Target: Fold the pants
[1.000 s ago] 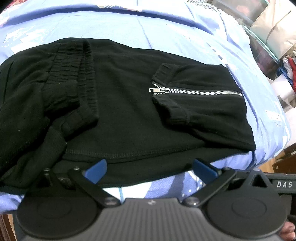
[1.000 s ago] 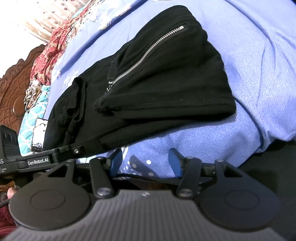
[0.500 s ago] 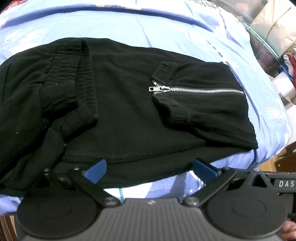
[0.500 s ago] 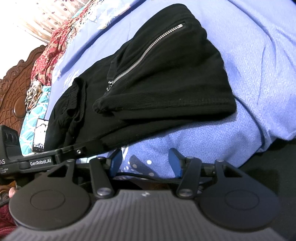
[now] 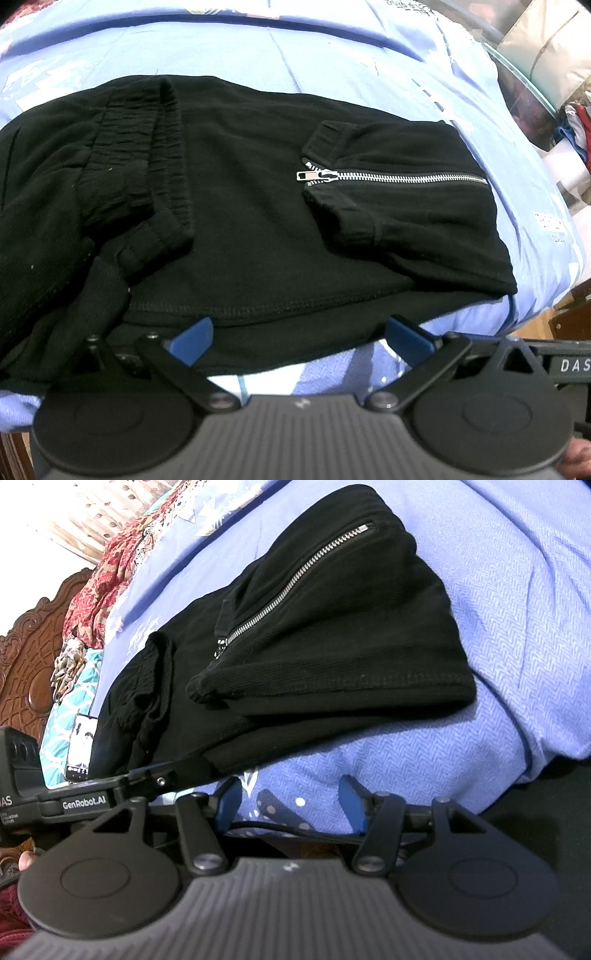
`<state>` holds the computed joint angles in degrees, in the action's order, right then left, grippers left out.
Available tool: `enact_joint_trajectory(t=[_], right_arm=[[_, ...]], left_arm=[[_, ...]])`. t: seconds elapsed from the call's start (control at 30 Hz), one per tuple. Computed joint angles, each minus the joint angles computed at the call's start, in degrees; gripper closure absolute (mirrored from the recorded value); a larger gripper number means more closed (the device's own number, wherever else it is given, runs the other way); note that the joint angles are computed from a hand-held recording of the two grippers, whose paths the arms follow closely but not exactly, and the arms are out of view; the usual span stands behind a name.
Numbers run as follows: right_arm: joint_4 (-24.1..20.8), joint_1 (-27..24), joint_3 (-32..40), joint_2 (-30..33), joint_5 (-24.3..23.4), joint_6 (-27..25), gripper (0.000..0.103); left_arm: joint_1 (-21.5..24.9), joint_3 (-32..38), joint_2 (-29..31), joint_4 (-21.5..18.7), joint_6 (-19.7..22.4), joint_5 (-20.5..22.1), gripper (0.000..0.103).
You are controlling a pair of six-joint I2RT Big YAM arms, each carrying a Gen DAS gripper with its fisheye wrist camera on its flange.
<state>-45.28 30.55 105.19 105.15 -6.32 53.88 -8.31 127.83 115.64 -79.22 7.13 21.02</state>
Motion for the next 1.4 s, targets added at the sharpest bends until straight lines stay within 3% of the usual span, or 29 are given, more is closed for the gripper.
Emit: enact_joint_trajectory(t=[0.47, 0.8, 1.03, 1.4], right_arm=[[-0.01, -0.42, -0.41, -0.05, -1.52, 0.61, 0.042], [-2.41, -0.96, -0.24, 0.48, -3.22, 3.45, 0.042], [-3.3, -0.53, 0.67, -0.37, -2.84, -2.65, 0.043], [-0.52, -0.93, -3.19, -3.37, 3.5, 1.42, 0.045]], left_arm=[[-0.19, -0.33, -0.16, 0.12, 1.12, -0.72, 0.0], [-0.23, -0.38, -0.15, 0.17, 1.06, -0.71, 0.0], [-0.1, -0.47, -0.07, 0.21, 1.16, -0.67, 0.0], [-0.07, -0.29, 0.01, 0.15, 1.35, -0.72, 0.0]])
